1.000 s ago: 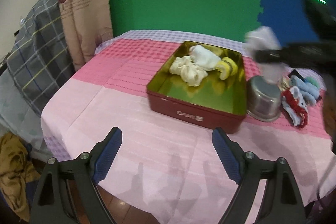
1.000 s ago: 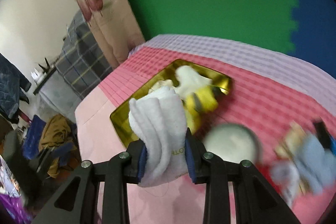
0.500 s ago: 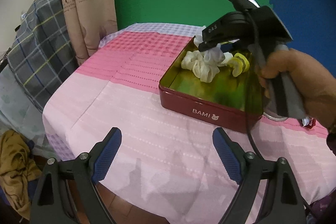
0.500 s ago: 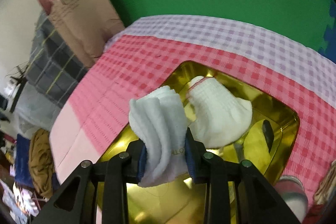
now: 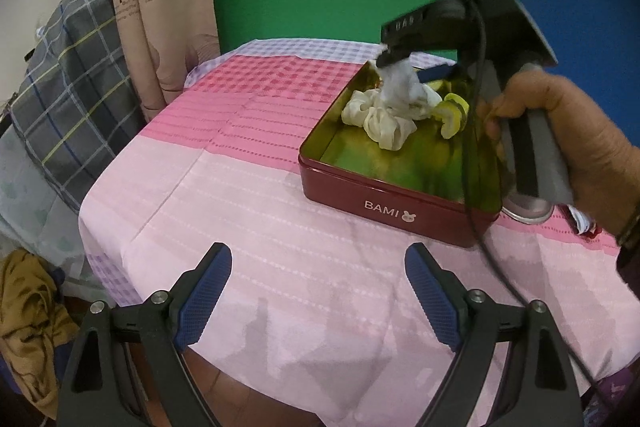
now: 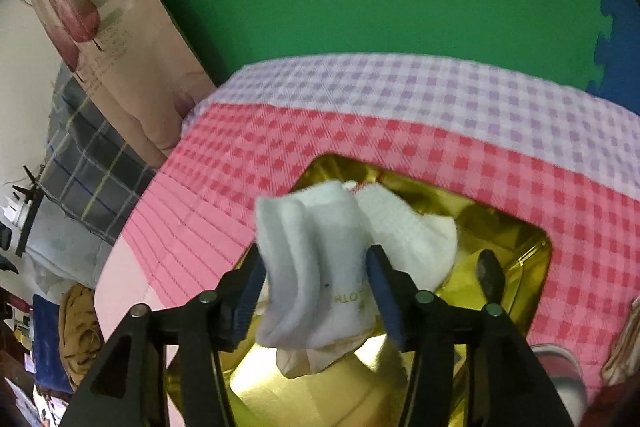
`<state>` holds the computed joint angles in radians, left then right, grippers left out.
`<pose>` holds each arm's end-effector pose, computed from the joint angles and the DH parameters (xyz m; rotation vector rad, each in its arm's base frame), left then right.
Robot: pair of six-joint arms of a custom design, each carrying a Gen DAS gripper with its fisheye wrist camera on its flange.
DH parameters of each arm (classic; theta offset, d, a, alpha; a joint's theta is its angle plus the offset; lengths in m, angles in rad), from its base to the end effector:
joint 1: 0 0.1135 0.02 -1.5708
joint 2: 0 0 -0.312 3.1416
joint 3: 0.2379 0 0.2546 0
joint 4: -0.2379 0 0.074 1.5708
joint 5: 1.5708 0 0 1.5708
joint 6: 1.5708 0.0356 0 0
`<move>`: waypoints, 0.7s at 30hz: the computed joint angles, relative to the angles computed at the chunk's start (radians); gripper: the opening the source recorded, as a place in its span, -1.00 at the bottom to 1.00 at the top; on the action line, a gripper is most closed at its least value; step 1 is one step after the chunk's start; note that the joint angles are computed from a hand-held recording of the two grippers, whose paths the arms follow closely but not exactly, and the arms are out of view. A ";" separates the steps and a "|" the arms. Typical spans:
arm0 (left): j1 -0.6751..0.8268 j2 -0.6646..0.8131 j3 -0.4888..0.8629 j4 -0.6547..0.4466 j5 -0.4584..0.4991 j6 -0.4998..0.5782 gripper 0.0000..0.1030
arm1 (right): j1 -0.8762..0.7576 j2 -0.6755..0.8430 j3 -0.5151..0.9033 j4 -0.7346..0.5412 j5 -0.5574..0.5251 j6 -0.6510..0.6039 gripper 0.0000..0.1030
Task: Organize soft objects
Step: 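Carry the white folded socks into the tin tray and release them, then grasp the red-and-white cloth with the left gripper and lift it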
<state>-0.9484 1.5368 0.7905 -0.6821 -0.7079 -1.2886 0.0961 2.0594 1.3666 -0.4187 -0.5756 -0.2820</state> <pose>0.1623 -0.1865 0.2014 -0.4755 2.3891 0.2370 0.4373 0.0616 0.1840 -0.6529 2.4728 0.6966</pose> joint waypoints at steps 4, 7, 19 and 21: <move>-0.016 0.019 0.020 -0.024 -0.017 -0.002 0.67 | -0.034 -0.036 0.006 -0.032 -0.069 -0.021 0.07; -0.028 0.029 0.030 -0.040 -0.030 -0.001 0.67 | -0.081 -0.084 -0.010 -0.039 -0.118 -0.021 0.07; -0.120 0.105 0.102 -0.044 -0.084 0.067 0.67 | -0.804 -0.194 -0.256 0.082 -0.227 -0.460 0.15; -0.150 0.125 0.115 0.026 -0.078 0.159 0.67 | -0.875 -0.142 -0.248 0.183 -0.148 -0.495 0.15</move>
